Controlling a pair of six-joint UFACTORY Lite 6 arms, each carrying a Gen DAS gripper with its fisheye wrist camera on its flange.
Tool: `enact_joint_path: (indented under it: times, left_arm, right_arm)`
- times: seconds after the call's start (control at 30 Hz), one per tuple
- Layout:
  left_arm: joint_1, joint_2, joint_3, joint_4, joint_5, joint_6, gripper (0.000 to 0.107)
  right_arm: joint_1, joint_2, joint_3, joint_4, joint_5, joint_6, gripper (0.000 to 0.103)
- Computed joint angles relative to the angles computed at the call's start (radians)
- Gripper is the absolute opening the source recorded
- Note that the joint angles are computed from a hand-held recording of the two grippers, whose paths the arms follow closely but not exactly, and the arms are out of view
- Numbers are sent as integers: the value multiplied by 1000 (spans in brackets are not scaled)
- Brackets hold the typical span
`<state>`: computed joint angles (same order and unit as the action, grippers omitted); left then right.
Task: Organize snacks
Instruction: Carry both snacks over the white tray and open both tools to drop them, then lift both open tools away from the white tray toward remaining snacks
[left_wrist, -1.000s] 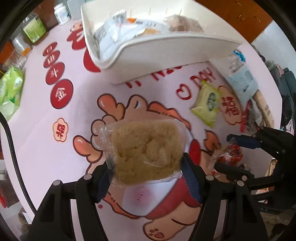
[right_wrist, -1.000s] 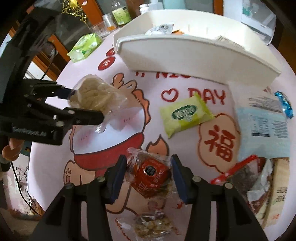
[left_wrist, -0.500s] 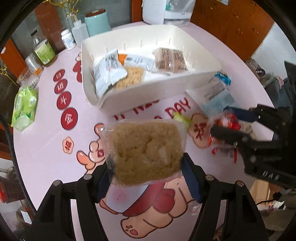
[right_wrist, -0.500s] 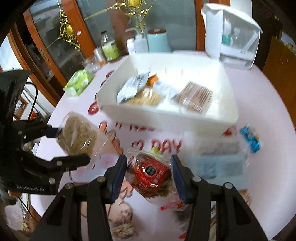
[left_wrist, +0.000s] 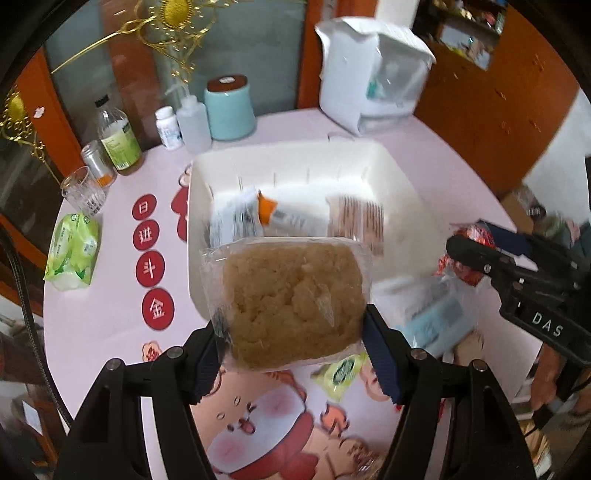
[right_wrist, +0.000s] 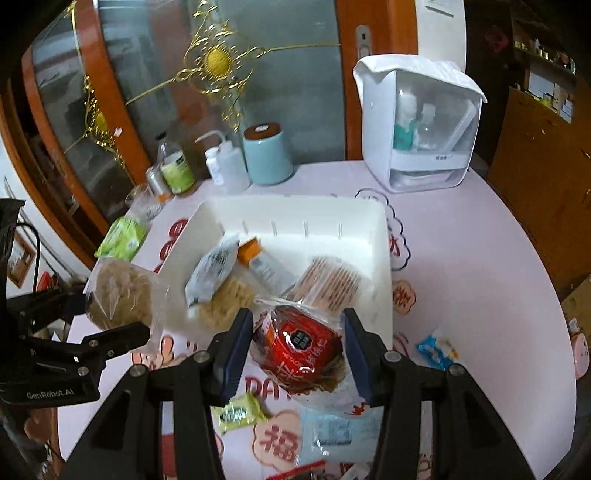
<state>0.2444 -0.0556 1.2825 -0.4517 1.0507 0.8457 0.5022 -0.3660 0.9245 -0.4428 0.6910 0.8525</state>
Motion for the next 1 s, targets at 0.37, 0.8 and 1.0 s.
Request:
enact_joint_path:
  times: [0.37,0.8,1.0]
  left_arm:
    - [-146,148,170,66,-116,-222,69]
    - [-194,312,306,130,-191,-353,99]
    - [-164,292,266,115,-217,-348,102]
  right_arm:
    - [-123,216,210,48,-66,-91,52]
    - [-200,350,323,68,-115,-92,75]
    - [-159,310,267,-19,-102,13,75]
